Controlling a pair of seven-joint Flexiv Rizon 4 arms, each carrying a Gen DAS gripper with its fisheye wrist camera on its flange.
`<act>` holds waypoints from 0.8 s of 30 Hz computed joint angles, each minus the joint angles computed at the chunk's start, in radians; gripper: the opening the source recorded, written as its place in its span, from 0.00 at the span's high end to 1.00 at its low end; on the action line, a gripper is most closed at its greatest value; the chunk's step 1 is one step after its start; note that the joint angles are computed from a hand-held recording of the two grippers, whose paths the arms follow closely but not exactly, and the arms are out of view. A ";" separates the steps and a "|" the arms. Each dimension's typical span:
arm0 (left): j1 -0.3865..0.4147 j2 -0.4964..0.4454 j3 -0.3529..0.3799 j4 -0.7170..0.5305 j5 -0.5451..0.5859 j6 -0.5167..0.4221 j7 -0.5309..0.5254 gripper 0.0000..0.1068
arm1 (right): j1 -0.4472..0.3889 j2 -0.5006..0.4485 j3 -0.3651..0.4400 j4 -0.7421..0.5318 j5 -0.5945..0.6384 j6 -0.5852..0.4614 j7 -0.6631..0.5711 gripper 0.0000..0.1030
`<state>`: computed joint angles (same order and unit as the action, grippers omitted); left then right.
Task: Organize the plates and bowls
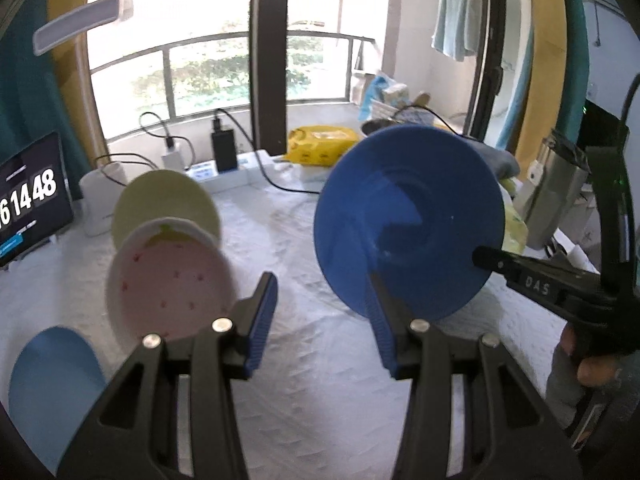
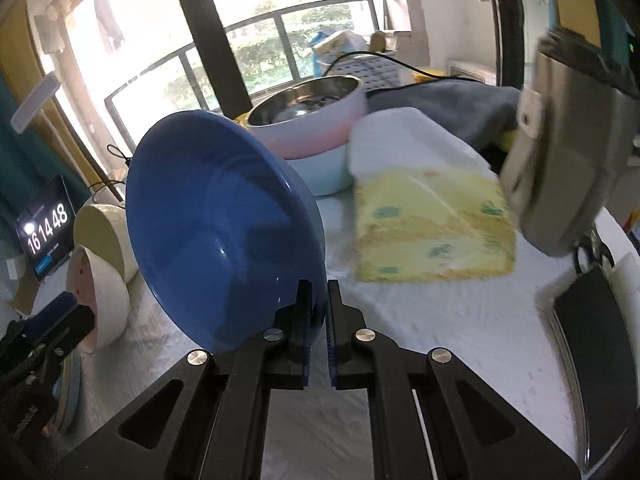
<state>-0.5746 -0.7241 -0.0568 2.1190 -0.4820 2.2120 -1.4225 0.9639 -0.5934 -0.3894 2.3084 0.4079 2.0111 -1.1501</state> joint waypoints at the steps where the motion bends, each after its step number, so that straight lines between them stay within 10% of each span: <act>1: 0.004 -0.012 -0.005 -0.014 0.014 0.003 0.002 0.56 | -0.015 0.003 0.013 0.003 -0.003 0.008 0.001 0.93; 24: 0.000 -0.150 0.013 -0.240 0.013 -0.196 -0.013 0.68 | -0.252 -0.050 0.216 -0.066 -0.072 0.063 0.018 0.81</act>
<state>-0.5747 -0.8739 -0.0438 1.8791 -0.4685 2.0164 -1.4350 0.7115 -0.6437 -0.1733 2.2428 0.3357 2.0744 -1.1316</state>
